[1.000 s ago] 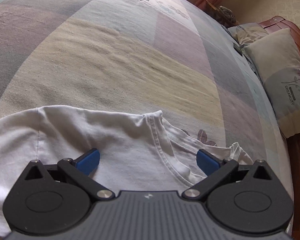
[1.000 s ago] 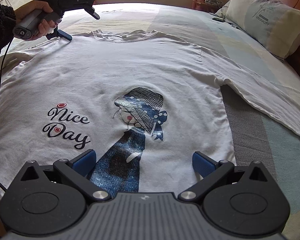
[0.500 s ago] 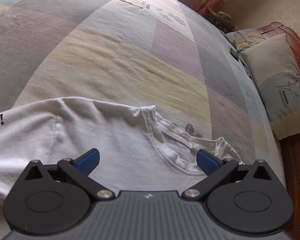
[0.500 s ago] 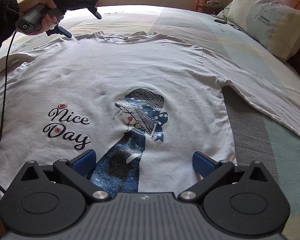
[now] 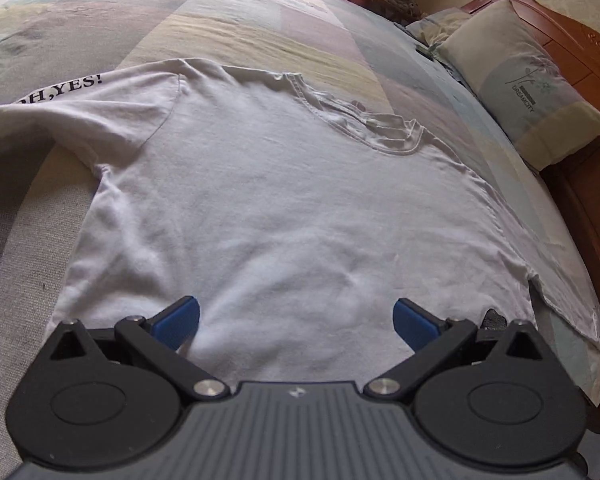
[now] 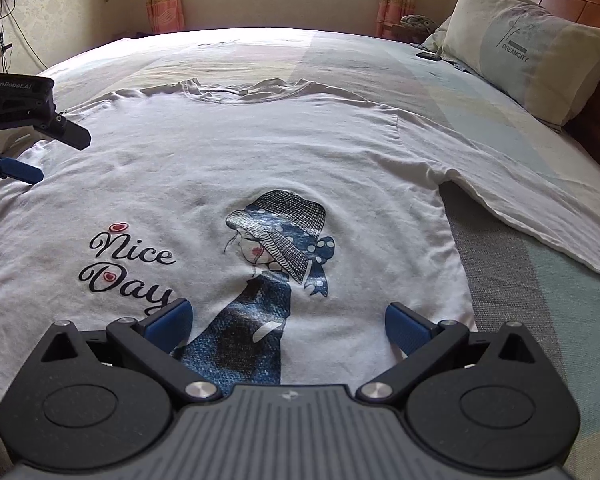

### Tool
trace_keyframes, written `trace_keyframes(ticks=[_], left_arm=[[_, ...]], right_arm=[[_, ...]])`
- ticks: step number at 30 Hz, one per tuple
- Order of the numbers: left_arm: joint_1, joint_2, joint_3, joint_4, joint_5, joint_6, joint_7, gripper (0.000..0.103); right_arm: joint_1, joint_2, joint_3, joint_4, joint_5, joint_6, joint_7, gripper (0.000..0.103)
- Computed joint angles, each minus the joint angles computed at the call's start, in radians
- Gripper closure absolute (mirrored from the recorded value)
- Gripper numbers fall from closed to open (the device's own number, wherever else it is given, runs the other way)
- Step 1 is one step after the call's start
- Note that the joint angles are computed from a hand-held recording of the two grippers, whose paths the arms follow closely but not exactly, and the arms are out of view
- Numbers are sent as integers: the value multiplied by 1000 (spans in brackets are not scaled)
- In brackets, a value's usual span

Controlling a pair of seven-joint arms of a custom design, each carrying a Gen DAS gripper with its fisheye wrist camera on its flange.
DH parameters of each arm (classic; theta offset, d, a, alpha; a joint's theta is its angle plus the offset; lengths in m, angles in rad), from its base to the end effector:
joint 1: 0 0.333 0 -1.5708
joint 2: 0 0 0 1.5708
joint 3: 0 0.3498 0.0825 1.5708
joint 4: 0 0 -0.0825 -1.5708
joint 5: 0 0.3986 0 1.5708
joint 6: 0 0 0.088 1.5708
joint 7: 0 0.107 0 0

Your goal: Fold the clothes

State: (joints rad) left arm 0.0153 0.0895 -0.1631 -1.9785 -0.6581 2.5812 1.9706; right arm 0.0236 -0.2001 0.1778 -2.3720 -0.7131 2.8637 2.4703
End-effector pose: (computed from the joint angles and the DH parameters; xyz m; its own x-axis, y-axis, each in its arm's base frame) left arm 0.6255 -0.0793 0.5037 -0.1732 -0.9095 0.3780 -0.8546 -0.0520 -0.5167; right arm 0.4973 0.1424 0.4945 -0.0746 -0.9970 0.0221 -0.7096 0.0375 -0.7036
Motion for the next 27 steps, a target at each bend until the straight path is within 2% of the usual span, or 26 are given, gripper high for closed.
trace_keyframes(ticks=[5, 8, 11, 13, 18, 23, 27], left_arm=[[10, -47, 15, -36, -78, -51, 95, 1], [17, -71, 37, -44, -156, -69, 164, 1], [30, -86, 65, -36, -183, -80, 199, 1], [47, -93, 87, -23, -179, -87, 220, 1], [110, -87, 139, 33, -82, -102, 183, 1], [188, -77, 179, 91, 27, -76, 130, 1], [254, -63, 204, 118, -34, -105, 138, 1]], right_arm=[[-5, -12, 27, 6, -57, -58, 102, 0], [23, -18, 17, 14, -22, -108, 97, 0], [38, -22, 13, 17, -7, -140, 103, 0], [40, -24, 14, 17, -18, -147, 124, 0], [40, -25, 23, 18, -71, -161, 194, 0], [54, -19, 14, 25, -92, -176, 223, 0], [65, -14, 8, 34, -92, -195, 234, 0]])
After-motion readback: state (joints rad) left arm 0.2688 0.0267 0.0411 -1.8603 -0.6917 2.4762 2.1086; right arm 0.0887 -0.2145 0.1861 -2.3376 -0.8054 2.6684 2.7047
